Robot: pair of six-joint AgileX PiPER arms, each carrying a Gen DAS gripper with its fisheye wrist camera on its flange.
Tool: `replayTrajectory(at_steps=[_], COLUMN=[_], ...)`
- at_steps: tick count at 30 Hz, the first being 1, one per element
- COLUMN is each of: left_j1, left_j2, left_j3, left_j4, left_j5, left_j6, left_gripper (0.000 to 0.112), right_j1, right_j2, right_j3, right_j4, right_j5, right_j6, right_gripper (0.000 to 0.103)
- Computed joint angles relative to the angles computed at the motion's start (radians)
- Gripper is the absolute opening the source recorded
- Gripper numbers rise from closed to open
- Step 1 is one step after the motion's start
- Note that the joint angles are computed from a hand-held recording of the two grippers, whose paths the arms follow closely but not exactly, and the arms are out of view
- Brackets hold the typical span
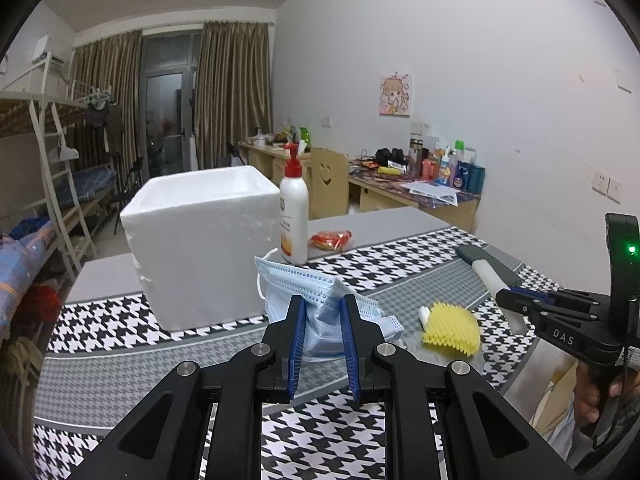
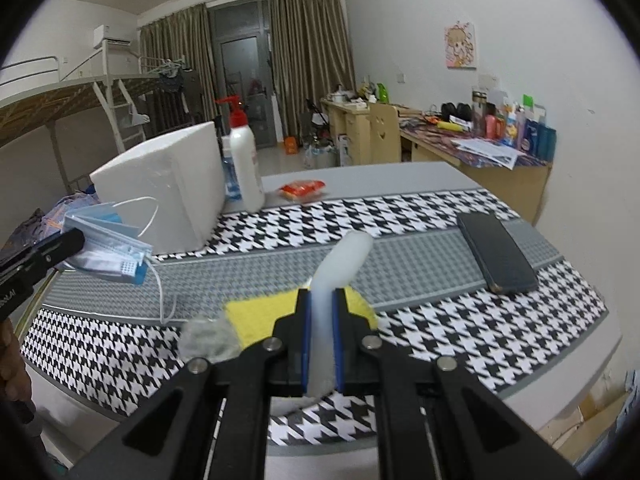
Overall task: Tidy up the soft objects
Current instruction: 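Carry the mask and foam stick in both grippers over the white foam box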
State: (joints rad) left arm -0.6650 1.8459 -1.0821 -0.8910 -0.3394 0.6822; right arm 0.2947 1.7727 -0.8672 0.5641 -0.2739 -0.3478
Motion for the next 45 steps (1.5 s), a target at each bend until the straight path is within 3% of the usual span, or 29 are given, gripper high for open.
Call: replayTrajectory(at_steps=[18,22,28,41,45], left_j1=[0.034,0.033,0.031,0.029,0.035], left_j2=[-0.016,-0.019,-0.015,-0.022,-0.02], left_j3=[-0.049,-0.059,-0.098,-0.148,-0.166], left_j4=[-0.023,-0.034,-0.106,-0.181,-0.203], left_j5=[0.017,0.013,0.022,0.003,0.011], left_j6=[0.074,0.098,0.178,0.268,0.293], left_gripper=[0.02,0.02,0.02,0.02,0.02], right_j1=[0.038,0.046,0.062,0.067,0.071], right_j2=[0.028,0.019,0.015,0.0,0.005], right_j3=[-0.108,-0.111,-0.154,-0.206,-0.232], right_j4=[-0.109,-0.082,0.098,0.105,0.178], right_j5=[0.036,0.028,0.049,0.051,0.059], right_j6=[0.05,0.025,-0.15,-0.184,-0.266], right_gripper=[0.013,0.013,0.013,0.013,0.013])
